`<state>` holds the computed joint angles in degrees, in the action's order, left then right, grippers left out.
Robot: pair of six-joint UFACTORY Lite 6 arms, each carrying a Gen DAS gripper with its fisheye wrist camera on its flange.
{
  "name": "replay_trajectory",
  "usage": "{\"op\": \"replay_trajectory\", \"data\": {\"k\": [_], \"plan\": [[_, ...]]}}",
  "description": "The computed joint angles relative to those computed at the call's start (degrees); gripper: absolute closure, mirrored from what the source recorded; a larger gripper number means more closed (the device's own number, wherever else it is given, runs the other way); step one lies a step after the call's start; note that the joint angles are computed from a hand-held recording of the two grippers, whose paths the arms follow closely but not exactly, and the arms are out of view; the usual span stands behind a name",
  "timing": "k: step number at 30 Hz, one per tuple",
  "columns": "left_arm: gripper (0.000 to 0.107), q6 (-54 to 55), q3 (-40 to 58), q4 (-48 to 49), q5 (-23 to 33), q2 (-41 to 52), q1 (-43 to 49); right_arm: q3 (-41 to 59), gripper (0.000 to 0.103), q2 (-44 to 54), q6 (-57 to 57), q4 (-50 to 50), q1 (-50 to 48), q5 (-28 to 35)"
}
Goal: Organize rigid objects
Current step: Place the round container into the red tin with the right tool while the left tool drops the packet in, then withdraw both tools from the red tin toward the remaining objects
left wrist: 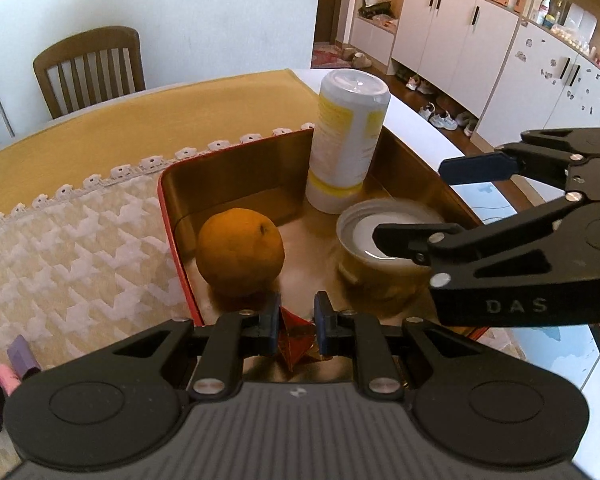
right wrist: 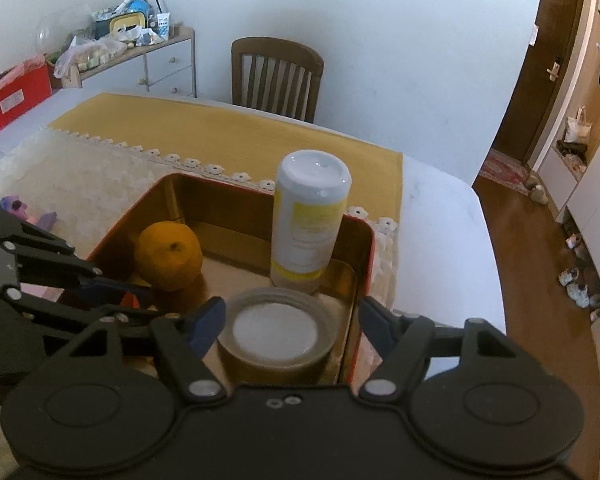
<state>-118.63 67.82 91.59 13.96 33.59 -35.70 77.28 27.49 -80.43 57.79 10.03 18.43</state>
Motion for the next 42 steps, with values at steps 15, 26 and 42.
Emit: {"op": "replay_trajectory", "data": {"k": [15,26,42], "plan": [[0.074,1.8,-3.8,-5.1,1.1,-4.5,-1.6,-2.9,0.030,-4.7,7.6,-3.2,-3.4,6.9],[0.054,-6.3,-14.7,-0.1,7.0,-18.0,-6.1,-9.5,0.024,-13.8,5.2,0.8,-6.2,11.5],[0.036,-9.8,-38.0,5.1,9.1,-48.6,-7.3,-22.0,0.008,-30.4,12.6,2.3,0.1,11.0]]}}
